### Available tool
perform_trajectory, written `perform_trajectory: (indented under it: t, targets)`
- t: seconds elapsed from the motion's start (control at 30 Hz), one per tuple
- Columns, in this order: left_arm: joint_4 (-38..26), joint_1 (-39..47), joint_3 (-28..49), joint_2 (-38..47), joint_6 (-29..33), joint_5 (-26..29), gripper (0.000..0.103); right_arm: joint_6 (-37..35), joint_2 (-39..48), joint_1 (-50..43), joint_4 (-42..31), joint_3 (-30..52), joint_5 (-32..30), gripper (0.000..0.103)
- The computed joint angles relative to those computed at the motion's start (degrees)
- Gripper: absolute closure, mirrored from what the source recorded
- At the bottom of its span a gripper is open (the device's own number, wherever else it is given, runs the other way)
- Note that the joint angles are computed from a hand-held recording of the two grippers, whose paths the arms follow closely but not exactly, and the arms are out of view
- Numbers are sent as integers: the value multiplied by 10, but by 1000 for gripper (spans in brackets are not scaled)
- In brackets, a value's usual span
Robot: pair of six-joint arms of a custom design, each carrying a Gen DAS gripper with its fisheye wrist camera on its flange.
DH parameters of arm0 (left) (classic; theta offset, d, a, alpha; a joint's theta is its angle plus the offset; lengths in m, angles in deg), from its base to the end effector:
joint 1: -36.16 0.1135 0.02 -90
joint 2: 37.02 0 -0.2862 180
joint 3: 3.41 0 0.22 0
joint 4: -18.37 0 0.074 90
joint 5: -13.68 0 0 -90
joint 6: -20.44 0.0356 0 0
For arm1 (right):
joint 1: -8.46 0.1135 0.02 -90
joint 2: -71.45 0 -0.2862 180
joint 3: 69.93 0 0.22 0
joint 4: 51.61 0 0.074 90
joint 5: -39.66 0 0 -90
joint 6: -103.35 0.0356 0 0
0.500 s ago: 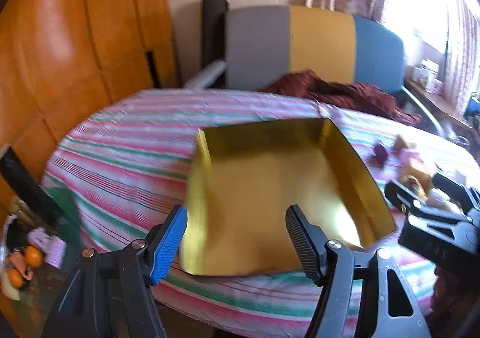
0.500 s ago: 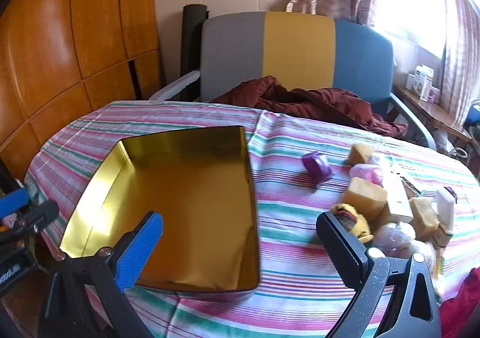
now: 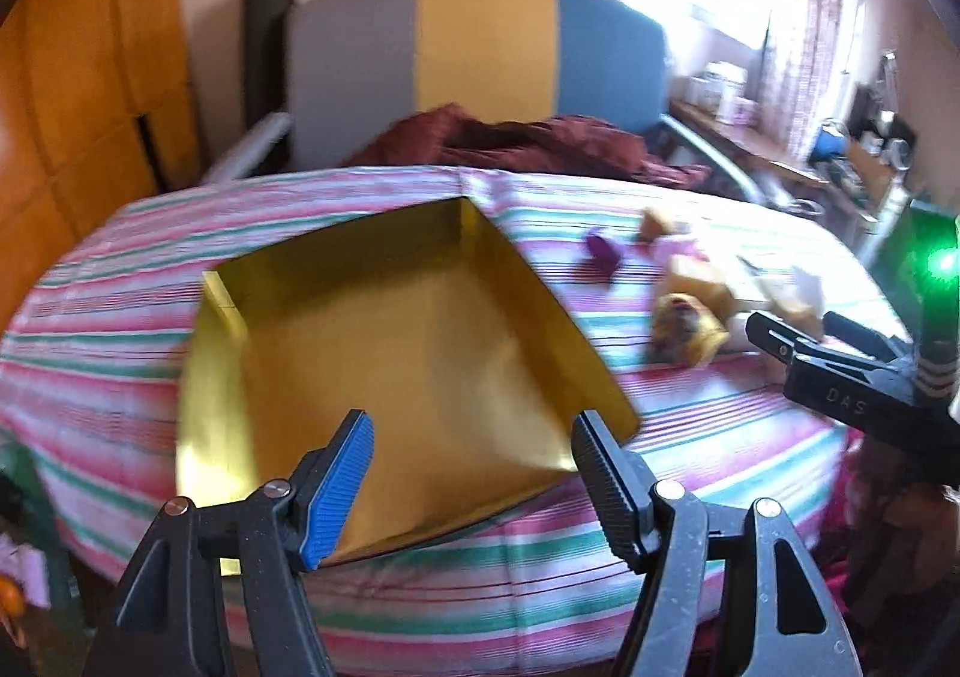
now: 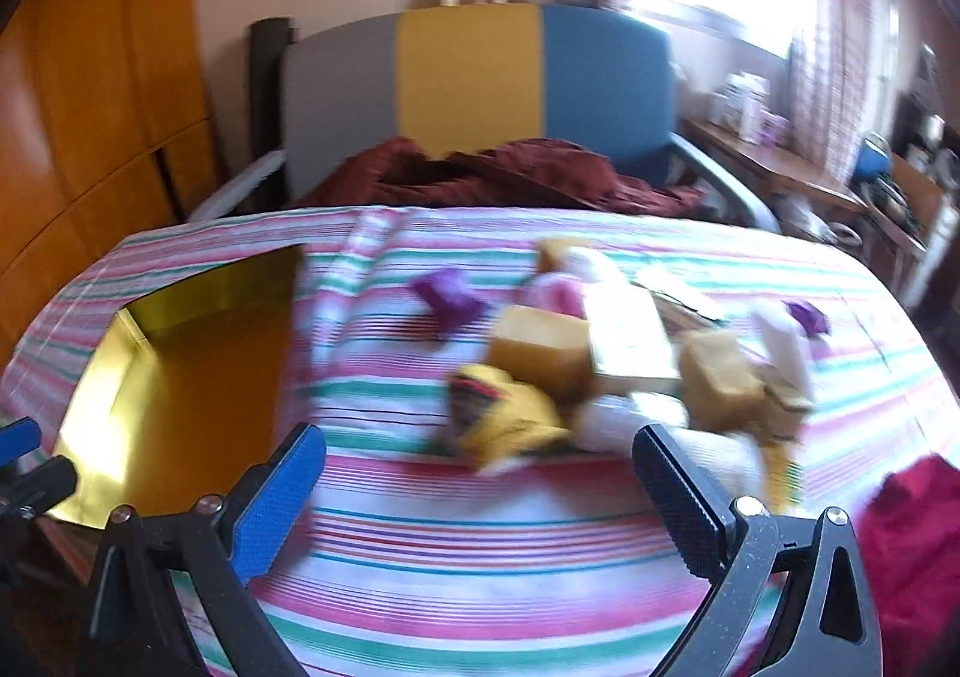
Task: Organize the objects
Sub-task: 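Move the left tool toward the yellow knit sock ball on the table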
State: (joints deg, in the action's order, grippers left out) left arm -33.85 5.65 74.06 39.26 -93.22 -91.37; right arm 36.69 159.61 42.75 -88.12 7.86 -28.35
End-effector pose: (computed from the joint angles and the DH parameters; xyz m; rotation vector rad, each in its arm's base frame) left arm 0.2117 -0.1140 0.3118 0.0317 2.4226 -0.1053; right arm 0.2557 0.1582 0.2818 -0.0438 2.3143 0.0466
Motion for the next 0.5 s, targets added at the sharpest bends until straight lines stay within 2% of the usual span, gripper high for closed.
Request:
perform_trajectory:
  t: [0.27,0.33,0.5]
  targets:
    - [21,-23,87,94,42,58,25,-22,-79,-157,-32,-49,-34,0]
    - [23,-28,111,116,55,66,20,-27,-87,-206,-42,-49,-63,0]
    - [13,-33,192,193,96,115,20,-43,-83,-293,-52,-30,-136,0]
